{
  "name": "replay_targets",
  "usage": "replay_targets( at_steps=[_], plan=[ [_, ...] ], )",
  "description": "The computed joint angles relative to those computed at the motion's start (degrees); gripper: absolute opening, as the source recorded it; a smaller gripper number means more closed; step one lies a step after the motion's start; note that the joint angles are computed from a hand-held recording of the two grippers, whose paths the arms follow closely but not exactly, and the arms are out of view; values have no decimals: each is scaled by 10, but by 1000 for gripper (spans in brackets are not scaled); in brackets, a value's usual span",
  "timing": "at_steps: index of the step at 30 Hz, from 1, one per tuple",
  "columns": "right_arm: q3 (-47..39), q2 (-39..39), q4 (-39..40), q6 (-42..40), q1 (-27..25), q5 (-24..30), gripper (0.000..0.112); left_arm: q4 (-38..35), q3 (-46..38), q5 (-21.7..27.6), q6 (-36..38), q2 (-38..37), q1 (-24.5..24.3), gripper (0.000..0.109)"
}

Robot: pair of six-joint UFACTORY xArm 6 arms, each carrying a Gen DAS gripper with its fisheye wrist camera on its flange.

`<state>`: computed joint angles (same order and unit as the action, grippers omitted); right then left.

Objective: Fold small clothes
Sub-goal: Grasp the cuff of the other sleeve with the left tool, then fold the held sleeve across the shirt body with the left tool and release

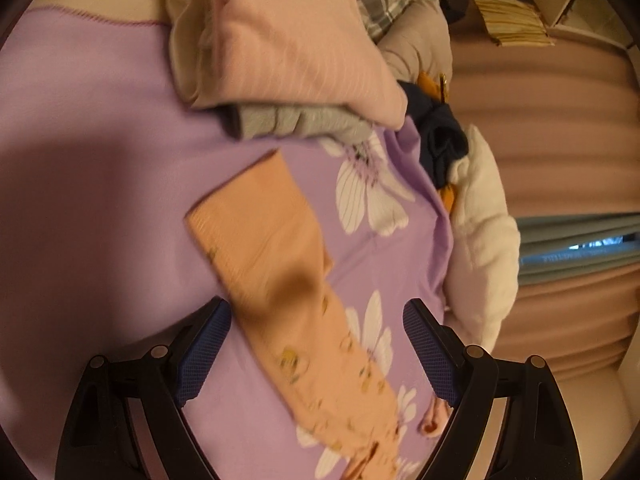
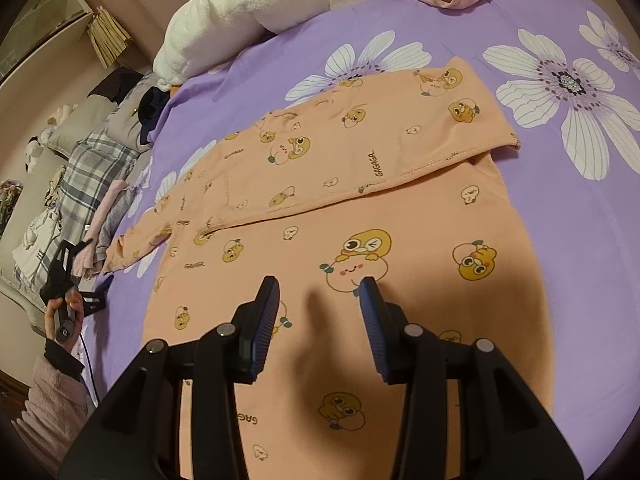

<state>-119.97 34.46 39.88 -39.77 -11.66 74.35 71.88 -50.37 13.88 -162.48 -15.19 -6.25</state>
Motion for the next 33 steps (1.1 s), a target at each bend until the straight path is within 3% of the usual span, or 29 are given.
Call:
replay_targets(
  at_steps=[4, 6, 7, 9, 12, 16, 18, 26, 33],
  plan=[
    [0, 1, -8, 0, 3, -3, 42, 22, -2, -9, -23, 4, 17, 87],
    [8, -4, -12, -1, 6, -8, 43, -1, -4, 5, 2, 6, 15, 83],
    [10, -6, -16, -2, 7, -11, 43, -27, -2, 12, 28, 5, 13, 74],
    [21, -12, -19, -4, 9, -17, 43, -90, 4, 21, 84, 7, 10, 45],
    [22, -13, -20, -7, 11, -18, 45, -144, 22, 36, 127, -1, 2, 20],
    [20, -11, -22, -9, 11, -17, 45, -138, 30, 58, 117, -13, -9, 14],
    [23, -13, -23, -8, 12, -18, 45, -183, 18, 93, 181, -15, -23, 7],
    [38, -24, -11, -16, 8, -18, 45, -233, -124, 238, 382, 25, -102, 7],
    [55, -36, 13, -26, -2, -10, 46, -257, -282, 241, 504, 125, -153, 7]
  ],
)
